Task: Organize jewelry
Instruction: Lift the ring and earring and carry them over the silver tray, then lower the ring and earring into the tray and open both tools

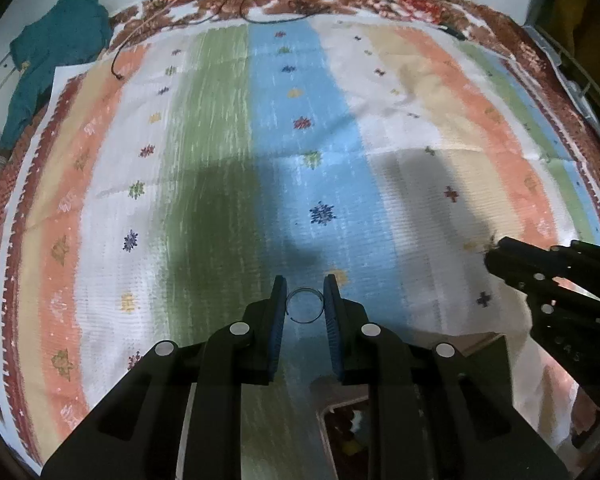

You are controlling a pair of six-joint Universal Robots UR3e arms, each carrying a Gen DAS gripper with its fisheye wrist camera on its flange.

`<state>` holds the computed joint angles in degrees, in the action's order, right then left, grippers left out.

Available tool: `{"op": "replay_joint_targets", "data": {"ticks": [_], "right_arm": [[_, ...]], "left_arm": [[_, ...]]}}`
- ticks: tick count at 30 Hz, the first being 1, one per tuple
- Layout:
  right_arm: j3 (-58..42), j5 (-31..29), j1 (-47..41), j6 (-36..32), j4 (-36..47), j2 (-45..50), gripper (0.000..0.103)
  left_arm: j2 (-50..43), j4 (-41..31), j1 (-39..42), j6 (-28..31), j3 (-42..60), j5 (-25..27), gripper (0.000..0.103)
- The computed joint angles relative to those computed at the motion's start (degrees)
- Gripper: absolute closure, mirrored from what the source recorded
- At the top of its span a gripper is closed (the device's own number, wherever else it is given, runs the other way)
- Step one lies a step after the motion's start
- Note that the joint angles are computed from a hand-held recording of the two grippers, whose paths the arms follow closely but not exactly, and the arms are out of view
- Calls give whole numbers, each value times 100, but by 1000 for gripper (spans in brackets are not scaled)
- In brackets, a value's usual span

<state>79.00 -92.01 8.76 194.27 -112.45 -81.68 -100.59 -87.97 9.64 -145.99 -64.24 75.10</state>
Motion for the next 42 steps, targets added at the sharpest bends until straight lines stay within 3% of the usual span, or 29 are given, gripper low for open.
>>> {"op": "replay_joint_targets", "data": {"ticks": [18, 42], "right_arm": [[75, 51, 202, 151, 45, -548, 86], [424, 285, 602, 207, 90, -1390, 86]], "left_arm": [[758, -552, 207, 196, -17, -533, 85], [1995, -1983, 1155, 1202, -183, -1492, 85]]}}
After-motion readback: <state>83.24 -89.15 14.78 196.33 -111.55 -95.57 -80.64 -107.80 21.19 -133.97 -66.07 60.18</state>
